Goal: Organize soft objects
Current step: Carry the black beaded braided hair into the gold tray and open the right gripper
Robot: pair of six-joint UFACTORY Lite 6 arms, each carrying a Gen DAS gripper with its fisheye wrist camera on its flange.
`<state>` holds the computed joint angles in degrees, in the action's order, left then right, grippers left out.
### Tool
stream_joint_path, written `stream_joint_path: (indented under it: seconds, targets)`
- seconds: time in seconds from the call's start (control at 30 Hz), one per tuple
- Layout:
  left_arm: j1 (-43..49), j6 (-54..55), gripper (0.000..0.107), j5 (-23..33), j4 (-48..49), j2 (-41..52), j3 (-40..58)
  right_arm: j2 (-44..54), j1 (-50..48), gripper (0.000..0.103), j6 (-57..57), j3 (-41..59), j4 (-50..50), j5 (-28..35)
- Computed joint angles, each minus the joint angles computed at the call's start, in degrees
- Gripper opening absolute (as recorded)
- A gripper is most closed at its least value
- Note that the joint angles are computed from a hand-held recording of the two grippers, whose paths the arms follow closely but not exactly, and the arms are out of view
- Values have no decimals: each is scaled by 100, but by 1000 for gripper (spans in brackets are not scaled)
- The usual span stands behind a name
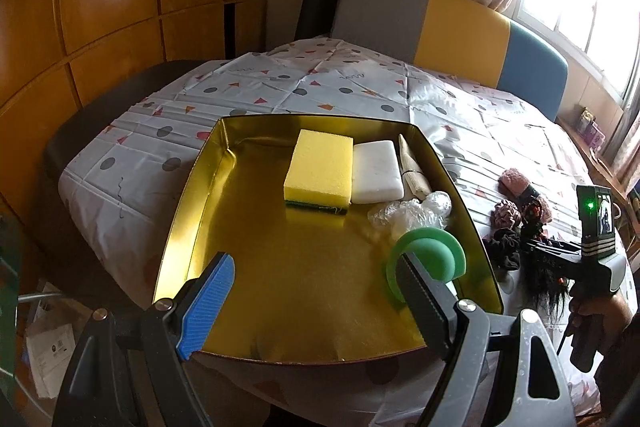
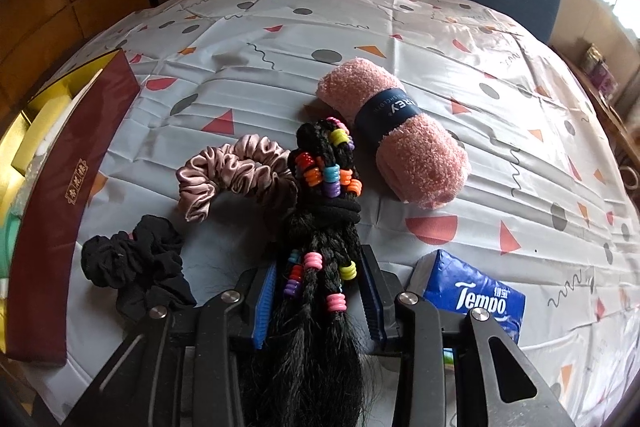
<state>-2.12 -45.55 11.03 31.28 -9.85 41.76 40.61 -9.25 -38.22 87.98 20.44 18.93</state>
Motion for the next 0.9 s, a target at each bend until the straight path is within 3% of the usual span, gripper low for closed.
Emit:
stream_joint_path:
  seconds: [0.2, 0.47, 0.7, 0.9]
  targets:
    - [16, 263, 84, -26, -278, -6, -26, -291, -116, 36, -189, -244, 321, -5]
    - [62, 270, 84, -52, -290, -30, -48, -1047, -320, 36, -1471, -788, 1958, 115]
    - [52, 263, 84, -44, -289, -74, -51, -1796, -111, 36, -2271, -1171, 2982, 548]
    - [95, 234, 84, -34, -246, -186, -83, -2136, 434, 36, -2319, -1325, 3234, 981]
